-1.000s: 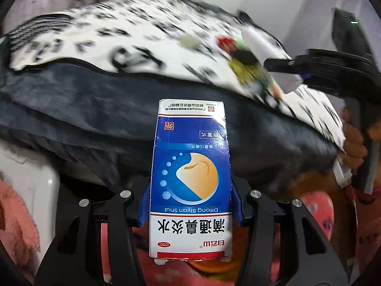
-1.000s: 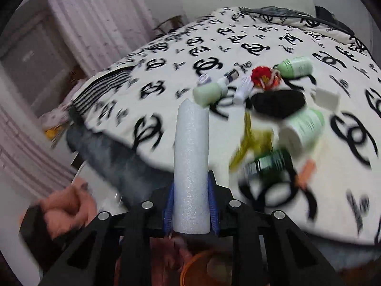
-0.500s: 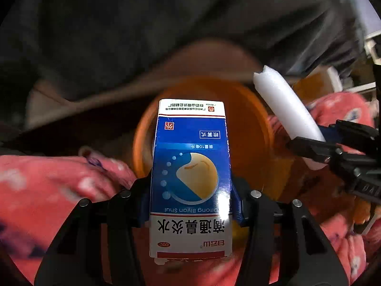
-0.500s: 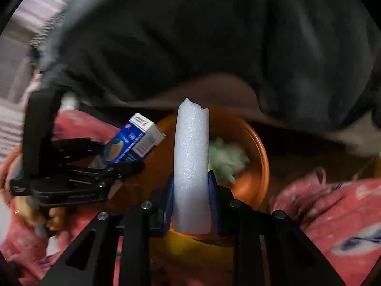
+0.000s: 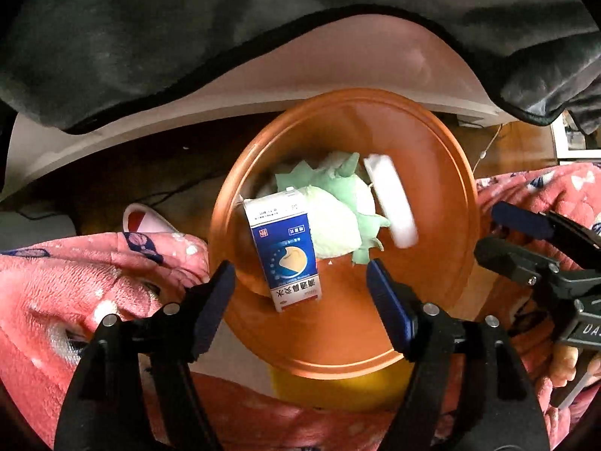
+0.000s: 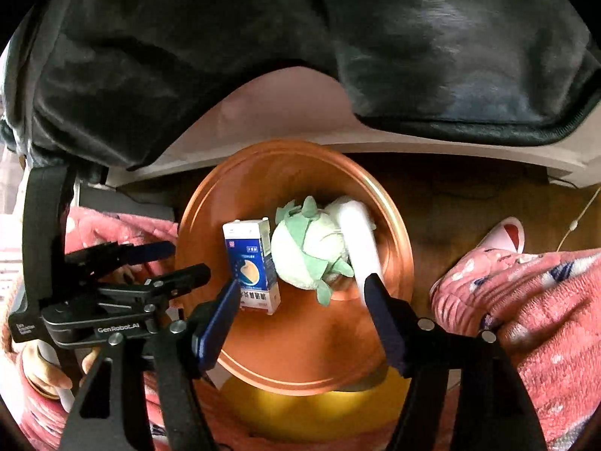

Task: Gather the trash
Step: 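Carry the box and foam tube to the orange basin and release both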

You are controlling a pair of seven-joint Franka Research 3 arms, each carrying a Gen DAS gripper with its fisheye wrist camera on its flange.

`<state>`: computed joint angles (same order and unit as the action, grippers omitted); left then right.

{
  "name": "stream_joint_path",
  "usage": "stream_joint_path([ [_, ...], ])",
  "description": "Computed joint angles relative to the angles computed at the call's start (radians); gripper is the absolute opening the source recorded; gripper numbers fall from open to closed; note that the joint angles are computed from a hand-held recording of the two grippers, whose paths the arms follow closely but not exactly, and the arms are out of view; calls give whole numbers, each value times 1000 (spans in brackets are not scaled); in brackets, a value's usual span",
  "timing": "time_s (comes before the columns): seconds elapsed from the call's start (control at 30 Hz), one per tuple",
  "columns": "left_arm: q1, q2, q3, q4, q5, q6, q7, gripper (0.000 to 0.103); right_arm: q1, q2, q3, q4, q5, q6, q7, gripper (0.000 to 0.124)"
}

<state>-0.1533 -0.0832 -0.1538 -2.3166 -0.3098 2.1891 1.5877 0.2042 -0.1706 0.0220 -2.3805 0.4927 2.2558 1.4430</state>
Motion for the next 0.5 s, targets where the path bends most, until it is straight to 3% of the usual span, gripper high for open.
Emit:
stream_joint_path([
  [0.23,-8,-89,0,-61,40,110,-41,71,-2,-52,1,-62,5,101,0,68],
  [0.33,-28,-209,9,-123,58,228,-22,71,1,-100,-4,-98,27,159,-8,70],
  [0.5,-61,-370,45,-171,139,357,-20,71,19,-175,-5,-151,49,257,-53,72],
])
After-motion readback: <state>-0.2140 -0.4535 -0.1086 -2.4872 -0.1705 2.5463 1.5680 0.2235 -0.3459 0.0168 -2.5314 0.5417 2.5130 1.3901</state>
